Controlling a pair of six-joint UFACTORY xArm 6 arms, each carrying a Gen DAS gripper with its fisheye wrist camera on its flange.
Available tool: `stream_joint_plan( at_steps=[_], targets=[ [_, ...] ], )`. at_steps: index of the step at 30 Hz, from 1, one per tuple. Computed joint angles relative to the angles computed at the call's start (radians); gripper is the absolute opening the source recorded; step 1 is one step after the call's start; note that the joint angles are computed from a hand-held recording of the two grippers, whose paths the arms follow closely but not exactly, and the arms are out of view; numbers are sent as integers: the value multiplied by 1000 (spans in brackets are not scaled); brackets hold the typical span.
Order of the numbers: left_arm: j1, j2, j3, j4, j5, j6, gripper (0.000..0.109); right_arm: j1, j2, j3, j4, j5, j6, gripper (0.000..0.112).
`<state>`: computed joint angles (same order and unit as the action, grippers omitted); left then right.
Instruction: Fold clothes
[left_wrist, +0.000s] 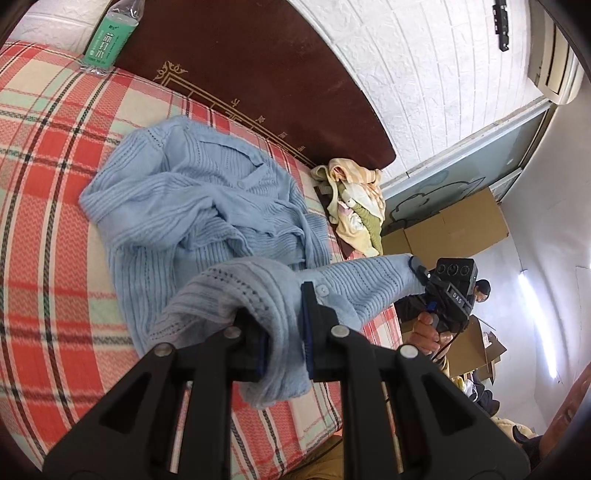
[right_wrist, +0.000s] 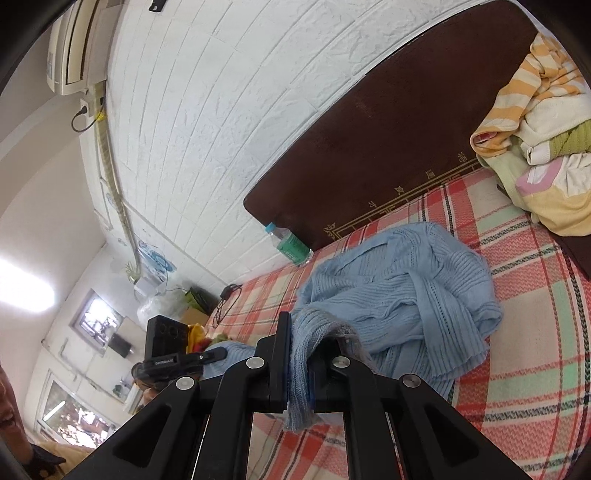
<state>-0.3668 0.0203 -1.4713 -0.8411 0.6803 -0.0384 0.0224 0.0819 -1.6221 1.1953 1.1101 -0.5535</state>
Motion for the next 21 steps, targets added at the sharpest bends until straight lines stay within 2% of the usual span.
stream_joint_plan(
  at_steps=[3, 15, 21],
  targets=[
    [18, 43, -58, -8, 23, -1, 16, 4, 55, -64, -11, -1, 25, 7],
    [81, 239, -332, 94, 146, -112, 16, 16, 283, -330, -97, 11, 173, 8],
    [92, 308, -420, 141, 181, -172, 16, 13, 384, -445, -87, 30, 249, 8]
  ],
)
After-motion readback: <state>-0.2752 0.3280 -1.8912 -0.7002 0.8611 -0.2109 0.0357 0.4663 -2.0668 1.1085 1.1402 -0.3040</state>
